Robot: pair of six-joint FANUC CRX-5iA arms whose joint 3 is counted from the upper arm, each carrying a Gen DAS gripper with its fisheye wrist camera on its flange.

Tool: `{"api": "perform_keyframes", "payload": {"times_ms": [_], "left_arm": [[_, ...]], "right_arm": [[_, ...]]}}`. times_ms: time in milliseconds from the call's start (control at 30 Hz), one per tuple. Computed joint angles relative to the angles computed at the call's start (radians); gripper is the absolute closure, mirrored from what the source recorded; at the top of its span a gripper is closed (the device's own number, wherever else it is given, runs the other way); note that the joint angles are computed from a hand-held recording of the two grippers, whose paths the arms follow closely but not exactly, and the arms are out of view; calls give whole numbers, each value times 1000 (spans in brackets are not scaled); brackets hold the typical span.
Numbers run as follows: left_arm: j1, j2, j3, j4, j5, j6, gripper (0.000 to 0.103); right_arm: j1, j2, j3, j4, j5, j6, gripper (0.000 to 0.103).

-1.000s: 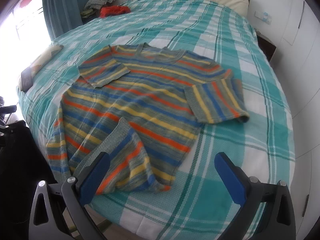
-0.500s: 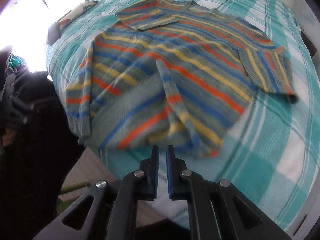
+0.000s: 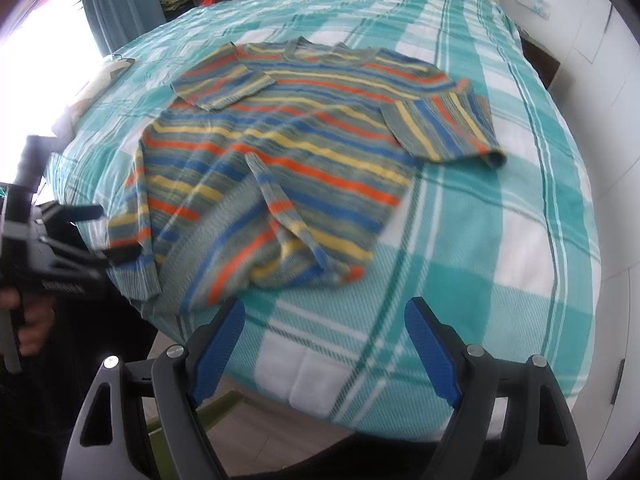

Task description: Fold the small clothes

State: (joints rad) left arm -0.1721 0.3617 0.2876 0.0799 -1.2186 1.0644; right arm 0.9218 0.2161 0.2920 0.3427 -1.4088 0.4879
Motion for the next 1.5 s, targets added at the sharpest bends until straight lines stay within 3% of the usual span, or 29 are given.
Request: {"api": "perform_keyframes", "payload": {"times_ms": [67, 100, 133, 167, 300, 433, 500, 533, 567, 700, 900, 1000, 1033, 1067, 1133, 1267, 1333, 1400, 1433, 1467, 1500], "left_arm": [[16, -16, -36, 23, 4, -40, 55], [41, -24, -55, 71, 1, -62, 63], [64, -33, -67, 97, 3, -71, 86], [84, -38, -68, 110, -1, -79, 93], [187, -23, -70, 256, -67, -135, 94], [230, -8, -45, 288, -111, -144, 95], [251, 3, -29, 314, -152, -125, 95], [258, 5, -29, 325, -167, -121, 95], [268, 4, -29, 331, -176, -126, 95], [293, -3, -33, 313, -191, -140, 97], [297, 50, 1, 258, -215, -88, 99], [312, 48, -8, 307, -212, -76, 94], [320, 45, -16, 340, -216, -82, 82], [329, 41, -27, 372, -221, -92, 60], [331, 20, -58, 401, -208, -99, 33], [260, 36, -37, 325, -199, -84, 30], [224, 55, -18, 279, -197, -44, 30], [208, 72, -11, 283, -214, -47, 42], [198, 80, 4, 262, -223, -45, 85], [195, 90, 22, 243, -247, -43, 97], [208, 87, 17, 257, -253, -47, 97]], "right_arm": [[-2, 38, 55, 15, -5, 38, 21], [7, 48, 72, 31, -13, 47, 21], [11, 55, 83, 45, -14, 63, 21], [8, 49, 78, 49, -5, 83, 21], [-26, 68, 105, 6, 35, 183, 21], [-99, 141, 160, -87, 122, 313, 23], [-131, 202, 206, -135, 109, 359, 49], [-144, 217, 219, -171, 105, 387, 85], [-149, 217, 216, -192, 106, 401, 98], [-104, 65, 83, -193, 137, 372, 98], [4, -132, -92, -180, -47, 207, 95], [4, -157, -140, -216, -105, 119, 68], [2, -180, -166, -229, -90, 79, 51], [1, -212, -199, -234, -59, 32, 42], [0, -280, -268, -224, 20, -74, 40], [-55, -347, -357, -268, 169, -216, 40], [-110, -317, -345, -380, 207, -171, 40], [-134, -243, -295, -452, 173, -86, 40], [-130, -208, -268, -467, 156, -54, 44], [-123, -193, -261, -478, 164, -35, 70], [-119, -196, -267, -482, 183, -44, 94]]}}
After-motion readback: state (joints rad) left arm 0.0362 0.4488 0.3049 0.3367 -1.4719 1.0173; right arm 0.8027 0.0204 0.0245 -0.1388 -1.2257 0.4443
